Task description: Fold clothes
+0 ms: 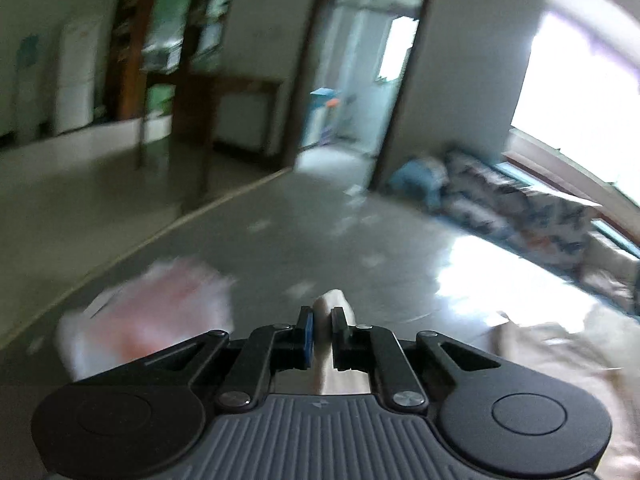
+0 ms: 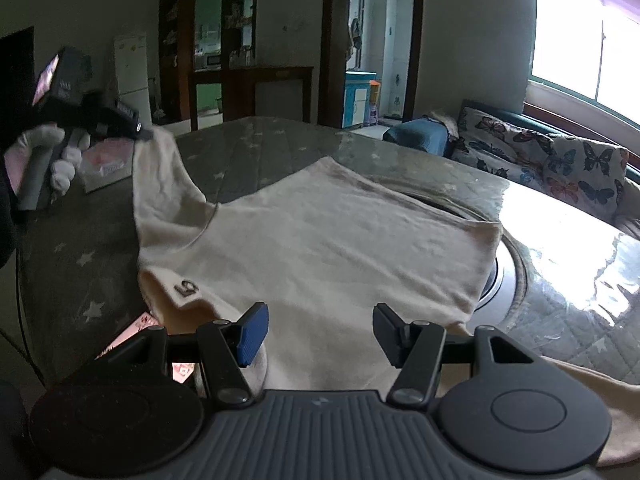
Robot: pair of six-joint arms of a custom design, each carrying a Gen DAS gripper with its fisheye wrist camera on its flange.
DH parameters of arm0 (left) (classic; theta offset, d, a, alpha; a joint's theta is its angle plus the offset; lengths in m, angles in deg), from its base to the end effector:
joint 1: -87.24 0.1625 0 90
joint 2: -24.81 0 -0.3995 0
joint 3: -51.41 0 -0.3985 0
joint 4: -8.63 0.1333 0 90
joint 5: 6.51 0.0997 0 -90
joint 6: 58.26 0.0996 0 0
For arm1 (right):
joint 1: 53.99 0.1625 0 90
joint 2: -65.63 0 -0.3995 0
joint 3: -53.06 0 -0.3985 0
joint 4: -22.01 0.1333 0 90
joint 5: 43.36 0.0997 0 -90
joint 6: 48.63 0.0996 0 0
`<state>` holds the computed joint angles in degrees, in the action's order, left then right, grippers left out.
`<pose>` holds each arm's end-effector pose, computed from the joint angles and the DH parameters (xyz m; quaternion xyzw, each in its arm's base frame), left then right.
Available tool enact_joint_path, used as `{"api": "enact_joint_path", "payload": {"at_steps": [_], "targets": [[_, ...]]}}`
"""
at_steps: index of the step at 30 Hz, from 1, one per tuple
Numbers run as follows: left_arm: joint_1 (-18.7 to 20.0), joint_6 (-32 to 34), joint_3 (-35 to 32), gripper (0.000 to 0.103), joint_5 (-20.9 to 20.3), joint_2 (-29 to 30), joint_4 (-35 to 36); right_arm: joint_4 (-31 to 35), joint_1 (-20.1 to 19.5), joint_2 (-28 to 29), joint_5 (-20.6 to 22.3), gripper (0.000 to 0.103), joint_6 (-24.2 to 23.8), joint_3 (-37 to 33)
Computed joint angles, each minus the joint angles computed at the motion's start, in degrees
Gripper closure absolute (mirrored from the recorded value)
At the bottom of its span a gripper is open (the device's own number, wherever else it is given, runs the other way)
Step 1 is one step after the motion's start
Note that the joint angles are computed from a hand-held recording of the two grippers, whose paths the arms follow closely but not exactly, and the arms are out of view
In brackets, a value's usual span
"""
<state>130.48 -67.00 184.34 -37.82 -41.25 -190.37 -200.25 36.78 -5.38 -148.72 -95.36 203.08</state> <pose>-0.1617 -0.4518 0.1897 0.0984 0.8264 -0.4902 0.2588 0.1115 -0.3411 0.1715 0.3020 -0.8350 0.3622 0.2834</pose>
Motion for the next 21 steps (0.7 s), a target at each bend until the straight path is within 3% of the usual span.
{"api": "enact_joint_path", "payload": {"at_steps": [4, 10, 14, 16, 21], "targets": [[-4.61, 3.86, 0.01, 0.093, -8.08, 0.13, -2.07, 0.13, -0.06, -0.13, 0.73, 0.044, 1.03, -0.14], [-10.07, 3.89, 2.51, 0.093, -22.28, 0.53, -0.23, 0.45, 0.02, 0.09, 1.24, 0.044, 1.09, -1.17], [-10.75, 4.89, 3.45, 0.087, -32.34, 1.09, 3.96, 0.86, -0.29, 0.46, 1.80, 0.044, 1.81, -1.83], [-10.42, 6.54, 3.85, 0.078, -34.06, 1.30, 5.83, 0.87, -0.53, 0.54, 1.82, 0.044, 1.89, -1.85], [-9.73, 9.38, 7.70, 0.074, -29.88, -3.75, 9.04, 1.95, -1.35, -0.46, 1.79, 0.044, 1.89, -1.53]]}}
